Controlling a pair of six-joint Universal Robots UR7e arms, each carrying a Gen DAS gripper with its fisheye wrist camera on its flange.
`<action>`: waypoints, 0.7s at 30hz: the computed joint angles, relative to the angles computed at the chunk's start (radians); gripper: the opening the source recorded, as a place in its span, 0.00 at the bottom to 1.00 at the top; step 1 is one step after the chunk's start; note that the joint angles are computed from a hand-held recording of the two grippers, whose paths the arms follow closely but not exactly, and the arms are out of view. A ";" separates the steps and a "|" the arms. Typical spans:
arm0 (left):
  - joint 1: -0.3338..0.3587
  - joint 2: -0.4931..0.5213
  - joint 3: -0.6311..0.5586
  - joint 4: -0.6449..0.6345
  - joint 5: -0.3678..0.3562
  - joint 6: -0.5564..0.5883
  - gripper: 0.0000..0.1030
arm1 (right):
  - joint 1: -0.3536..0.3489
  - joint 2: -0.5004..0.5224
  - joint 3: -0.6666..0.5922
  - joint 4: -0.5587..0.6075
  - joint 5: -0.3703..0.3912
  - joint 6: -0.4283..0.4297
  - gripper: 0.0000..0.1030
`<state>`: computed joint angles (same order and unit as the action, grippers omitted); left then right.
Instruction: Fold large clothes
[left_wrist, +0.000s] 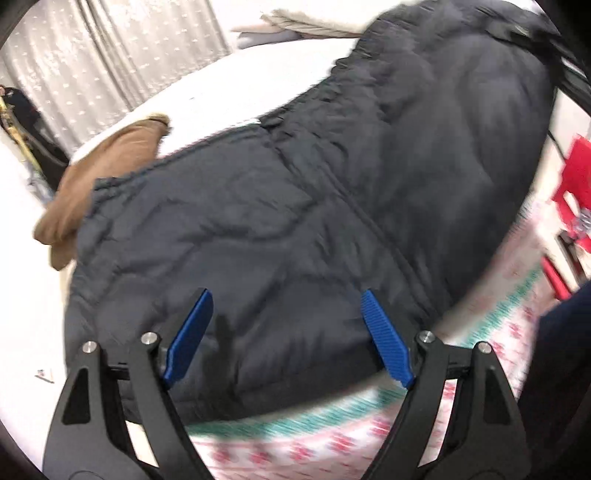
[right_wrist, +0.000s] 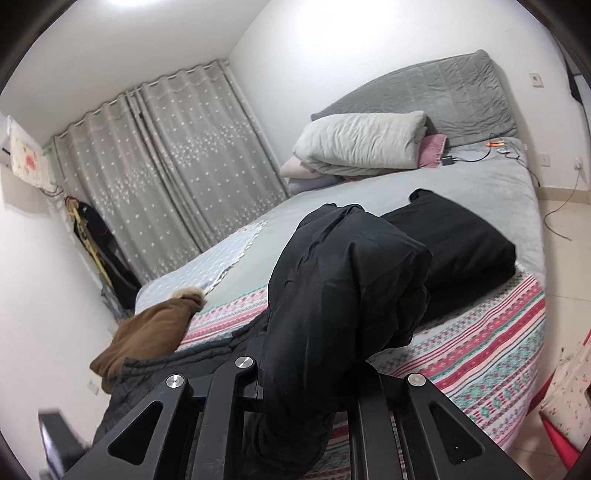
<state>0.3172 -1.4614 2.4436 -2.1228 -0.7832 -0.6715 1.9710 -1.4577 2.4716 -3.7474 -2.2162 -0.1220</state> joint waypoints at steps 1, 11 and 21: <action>-0.005 0.022 0.004 -0.019 -0.009 0.009 0.81 | 0.006 -0.006 -0.001 -0.003 -0.009 -0.007 0.12; -0.024 0.098 0.025 -0.213 -0.084 0.123 0.81 | 0.025 -0.105 0.013 0.023 -0.061 -0.016 0.12; 0.149 -0.267 -0.017 -0.138 -0.049 0.097 0.81 | 0.144 0.038 -0.047 -0.127 -0.187 -0.197 0.12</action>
<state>0.4663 -1.7288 2.4270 -2.2604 -0.8321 -0.5749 2.1153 -1.4194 2.4246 -3.8747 -2.4030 -0.3185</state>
